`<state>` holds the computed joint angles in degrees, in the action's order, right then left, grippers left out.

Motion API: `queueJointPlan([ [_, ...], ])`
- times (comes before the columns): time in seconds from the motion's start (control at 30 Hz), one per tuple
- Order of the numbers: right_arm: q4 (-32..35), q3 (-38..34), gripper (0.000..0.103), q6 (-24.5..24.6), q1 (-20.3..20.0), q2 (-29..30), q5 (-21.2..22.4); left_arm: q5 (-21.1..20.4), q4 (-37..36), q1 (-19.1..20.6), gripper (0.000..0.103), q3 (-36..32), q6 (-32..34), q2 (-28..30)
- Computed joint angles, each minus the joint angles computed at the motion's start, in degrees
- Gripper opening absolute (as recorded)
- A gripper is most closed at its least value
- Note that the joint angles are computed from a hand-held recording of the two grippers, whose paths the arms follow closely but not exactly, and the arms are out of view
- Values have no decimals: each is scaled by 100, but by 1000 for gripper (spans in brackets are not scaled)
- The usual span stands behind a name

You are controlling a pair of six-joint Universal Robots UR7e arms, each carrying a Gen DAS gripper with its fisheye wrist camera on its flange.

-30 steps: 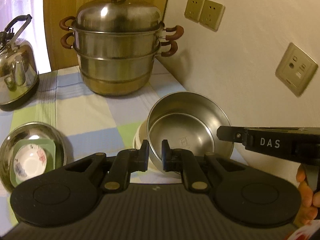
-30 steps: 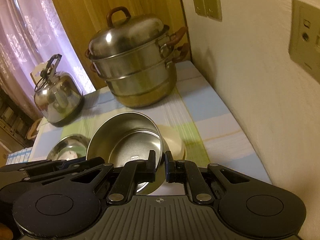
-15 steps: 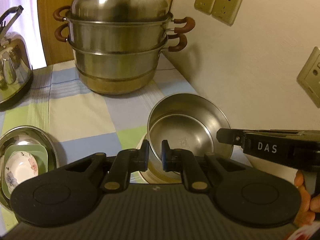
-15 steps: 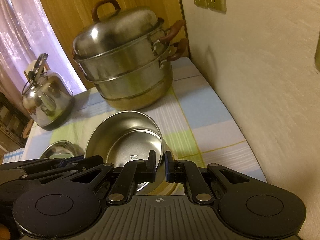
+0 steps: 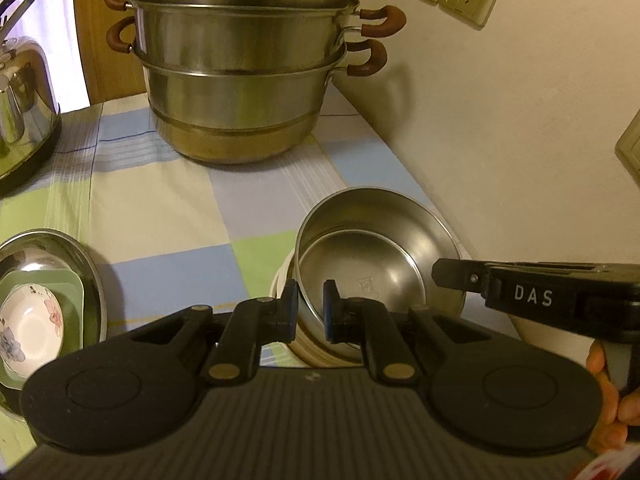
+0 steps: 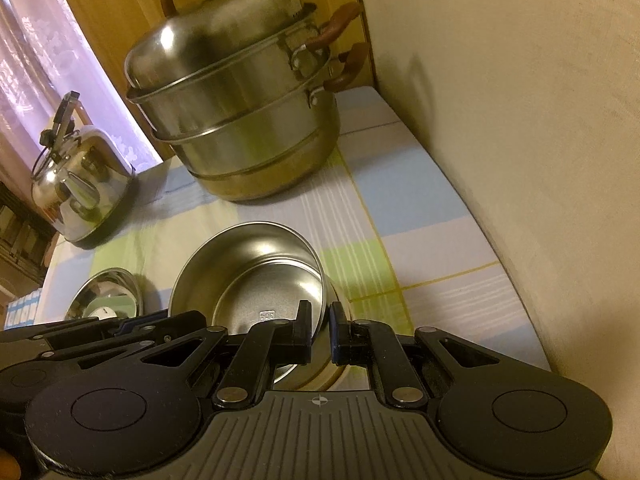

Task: Organize plates and bowls
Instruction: 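Carry the steel bowl over the bowl stack and lower it inside, then open both grippers to release the steel bowl and lift away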

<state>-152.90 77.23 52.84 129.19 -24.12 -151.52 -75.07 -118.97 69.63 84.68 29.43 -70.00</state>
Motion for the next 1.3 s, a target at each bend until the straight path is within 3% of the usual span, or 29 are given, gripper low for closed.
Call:
queueJointPlan([
  [0.6,30,158,9,156,-143,-65,218,143,124,16,13,-77,-221,133],
  [1.07,-115,361,11,87,-41,-177,234,211,-4,-77,24,124,-462,-142],
  [1.17,-192,435,18,50,21,-204,244,263,-5,-112,27,231,-538,-297],
  [1.23,-285,496,43,-5,83,-204,193,315,5,-130,31,317,-591,-428],
  [1.3,-352,538,57,-61,161,-185,84,403,-19,-158,34,435,-636,-579],
])
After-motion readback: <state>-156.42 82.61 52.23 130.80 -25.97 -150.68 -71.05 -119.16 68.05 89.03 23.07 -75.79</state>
